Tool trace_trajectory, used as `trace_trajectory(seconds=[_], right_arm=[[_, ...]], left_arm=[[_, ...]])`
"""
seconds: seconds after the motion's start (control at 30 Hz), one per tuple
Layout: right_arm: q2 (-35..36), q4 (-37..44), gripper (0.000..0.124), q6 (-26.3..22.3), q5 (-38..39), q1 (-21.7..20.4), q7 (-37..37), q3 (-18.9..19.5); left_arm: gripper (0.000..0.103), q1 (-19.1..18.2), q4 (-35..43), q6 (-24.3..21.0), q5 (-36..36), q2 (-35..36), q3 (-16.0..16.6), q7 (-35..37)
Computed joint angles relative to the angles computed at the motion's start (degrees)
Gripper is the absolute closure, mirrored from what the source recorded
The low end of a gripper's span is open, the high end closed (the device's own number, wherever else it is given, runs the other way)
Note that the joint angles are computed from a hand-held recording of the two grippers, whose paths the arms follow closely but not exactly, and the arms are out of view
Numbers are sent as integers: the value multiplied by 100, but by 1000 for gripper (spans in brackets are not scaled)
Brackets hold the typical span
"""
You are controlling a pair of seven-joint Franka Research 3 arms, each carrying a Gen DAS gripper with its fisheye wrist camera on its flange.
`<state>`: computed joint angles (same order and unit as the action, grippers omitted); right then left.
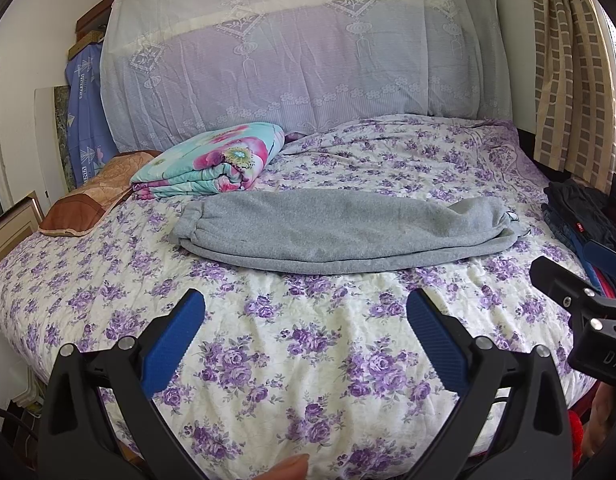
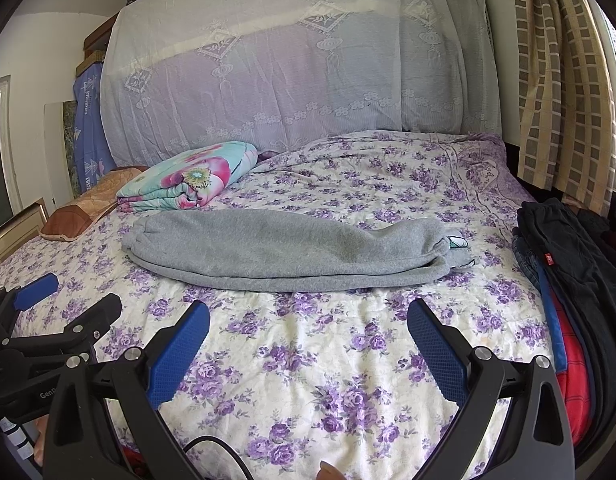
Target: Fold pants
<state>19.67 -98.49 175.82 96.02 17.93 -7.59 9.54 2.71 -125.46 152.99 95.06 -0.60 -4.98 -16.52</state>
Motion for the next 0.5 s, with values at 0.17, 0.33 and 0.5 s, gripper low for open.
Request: trace_trajectory(seconds=[0.17, 0.33, 0.5], right_arm=[[-24, -13, 24, -46, -10, -12, 38, -15], [-26, -24, 24, -48, -38, -24, 53, 2], [-29, -28, 24, -50, 39, -28, -18, 6]], left_arm=[[4, 9, -6, 23, 25, -2, 8, -11], [4, 10, -15, 6, 6, -7, 7, -6], [4, 17, -17, 27, 30, -3, 11, -22]])
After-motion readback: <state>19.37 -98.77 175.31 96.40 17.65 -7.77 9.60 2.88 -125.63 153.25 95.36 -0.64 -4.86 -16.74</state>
